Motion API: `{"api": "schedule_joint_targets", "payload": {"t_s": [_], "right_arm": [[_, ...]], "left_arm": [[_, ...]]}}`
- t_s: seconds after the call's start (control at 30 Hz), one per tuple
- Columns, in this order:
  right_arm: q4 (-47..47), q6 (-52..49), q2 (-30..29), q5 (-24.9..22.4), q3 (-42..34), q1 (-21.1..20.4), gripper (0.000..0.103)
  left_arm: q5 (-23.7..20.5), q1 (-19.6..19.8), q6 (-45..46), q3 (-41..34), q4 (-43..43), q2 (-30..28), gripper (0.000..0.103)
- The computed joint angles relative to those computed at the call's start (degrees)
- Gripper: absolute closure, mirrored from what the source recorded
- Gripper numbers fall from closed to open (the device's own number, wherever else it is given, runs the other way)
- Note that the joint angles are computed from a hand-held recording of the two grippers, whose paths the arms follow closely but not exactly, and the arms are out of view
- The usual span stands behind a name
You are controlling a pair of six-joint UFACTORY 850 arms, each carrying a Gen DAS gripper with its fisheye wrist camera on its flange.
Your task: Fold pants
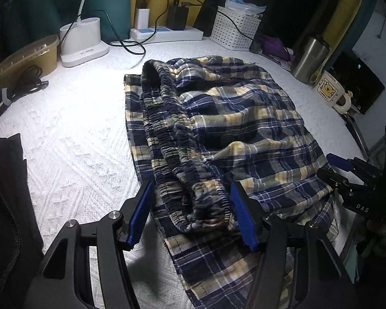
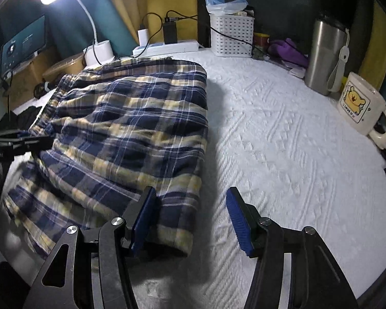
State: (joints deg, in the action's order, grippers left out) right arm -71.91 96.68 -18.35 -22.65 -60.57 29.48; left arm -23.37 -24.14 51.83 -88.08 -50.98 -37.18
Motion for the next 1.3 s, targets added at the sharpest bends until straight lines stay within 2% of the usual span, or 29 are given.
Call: {"api": "schedule_joint_targets", "payload": {"t_s": [0.2, 0.3, 0.57, 0.7, 0.87, 1.07, 1.3], "right_arm": [[-6.92, 6.38, 1.31, -1.05, 2.71, 0.94, 0.044], [-11.7, 11.6, 2.19, -1.41, 4.52, 1.32, 0.041], [-16.46, 18.05, 3.91, -2.92, 7.46, 2.23, 0.04], [-15.9, 17.48, 4.81, -2.35, 8.46, 2.1, 0.04], [-8.48, 10.94, 5.53, -3.73, 8.53, 2.11, 0.04], [-9.8, 12.61, 7.65, -1.31, 8.56, 0.54, 0.04], [-1.12, 0.11, 6.55, -0.34, 3.43, -0.52, 0.04]], "left_arm": [[1.17, 0.17, 0.99, 0.66, -0.19, -0.01, 0.036], [2.28, 0.2, 4.68, 1.73, -2.68, 0.45, 0.035], [4.66, -0.15, 4.14, 3.55, -1.61, 1.56, 0.035], [5.17, -0.12, 2.77, 4.14, -0.22, 2.01, 0.035], [3.79, 0.34, -1.56, 3.72, 2.95, 2.38, 0.035], [3.83, 0.88, 2.11, 4.79, 0.61, 5.52, 0.036], [2.81, 0.87, 1.6, -0.14, -0.3, 3.14, 0.036]]}}
